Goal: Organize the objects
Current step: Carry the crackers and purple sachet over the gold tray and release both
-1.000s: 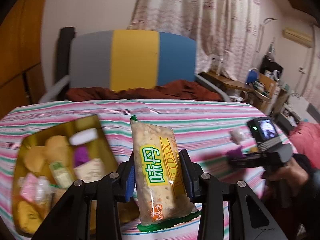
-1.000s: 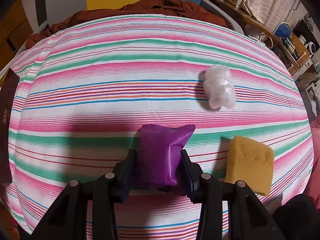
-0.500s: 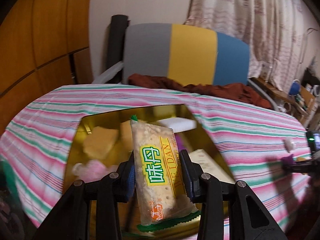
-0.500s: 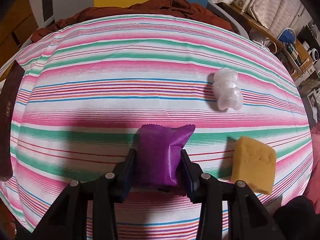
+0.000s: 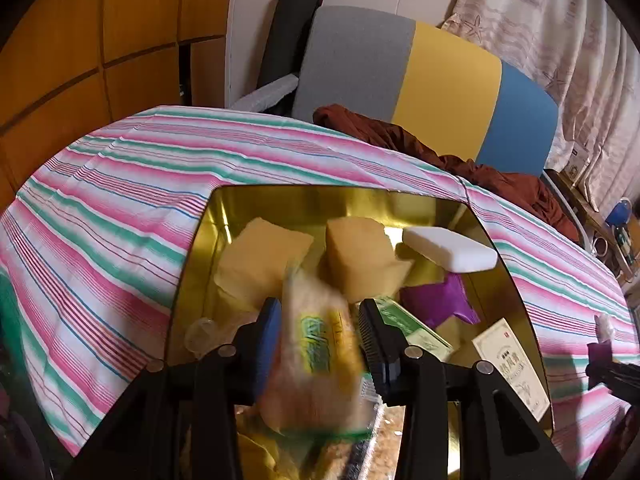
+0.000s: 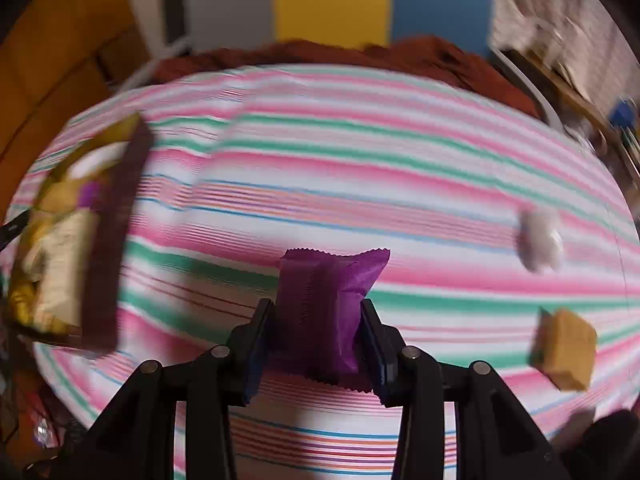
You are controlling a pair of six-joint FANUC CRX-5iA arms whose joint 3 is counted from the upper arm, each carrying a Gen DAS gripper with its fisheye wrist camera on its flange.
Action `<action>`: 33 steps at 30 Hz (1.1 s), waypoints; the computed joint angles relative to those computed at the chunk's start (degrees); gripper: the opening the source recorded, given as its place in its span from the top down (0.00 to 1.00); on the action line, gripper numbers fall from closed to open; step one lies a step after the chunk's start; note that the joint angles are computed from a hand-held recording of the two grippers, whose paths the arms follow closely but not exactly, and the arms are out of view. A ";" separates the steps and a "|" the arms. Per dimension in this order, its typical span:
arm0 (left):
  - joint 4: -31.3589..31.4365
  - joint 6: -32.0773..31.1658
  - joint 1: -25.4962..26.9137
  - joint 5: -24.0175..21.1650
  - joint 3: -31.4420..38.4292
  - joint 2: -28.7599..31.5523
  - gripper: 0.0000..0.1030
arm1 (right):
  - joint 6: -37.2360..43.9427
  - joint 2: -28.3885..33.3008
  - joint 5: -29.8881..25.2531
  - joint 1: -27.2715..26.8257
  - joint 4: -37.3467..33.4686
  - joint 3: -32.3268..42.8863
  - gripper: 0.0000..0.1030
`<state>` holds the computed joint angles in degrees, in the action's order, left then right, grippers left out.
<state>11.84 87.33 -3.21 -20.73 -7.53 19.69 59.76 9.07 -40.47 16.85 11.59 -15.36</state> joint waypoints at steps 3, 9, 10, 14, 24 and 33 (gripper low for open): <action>2.95 -2.44 0.48 1.45 -1.66 -0.77 0.55 | 1.42 -0.95 1.48 3.57 -0.66 0.26 0.59; 4.40 -3.02 1.18 4.33 -5.98 -4.18 0.49 | 9.44 -1.22 4.38 8.21 -7.00 3.33 0.59; 3.68 -2.34 1.22 4.67 -6.63 -4.89 0.48 | 10.98 -1.23 4.66 9.05 -8.19 3.88 0.59; 2.61 -1.95 1.06 7.29 -10.30 -7.90 0.40 | 17.25 -0.40 5.63 12.33 -12.82 6.32 0.59; 1.36 -0.24 1.58 10.11 -15.66 -13.62 0.33 | 22.17 6.03 4.21 17.46 -14.70 11.32 0.59; 2.45 -0.10 1.90 10.43 -17.10 -14.89 0.33 | 20.09 9.28 3.32 17.89 -12.39 12.05 0.59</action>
<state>14.29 87.24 -1.30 -10.30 -24.63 4.80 79.86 18.35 -37.15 34.74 -0.80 -3.31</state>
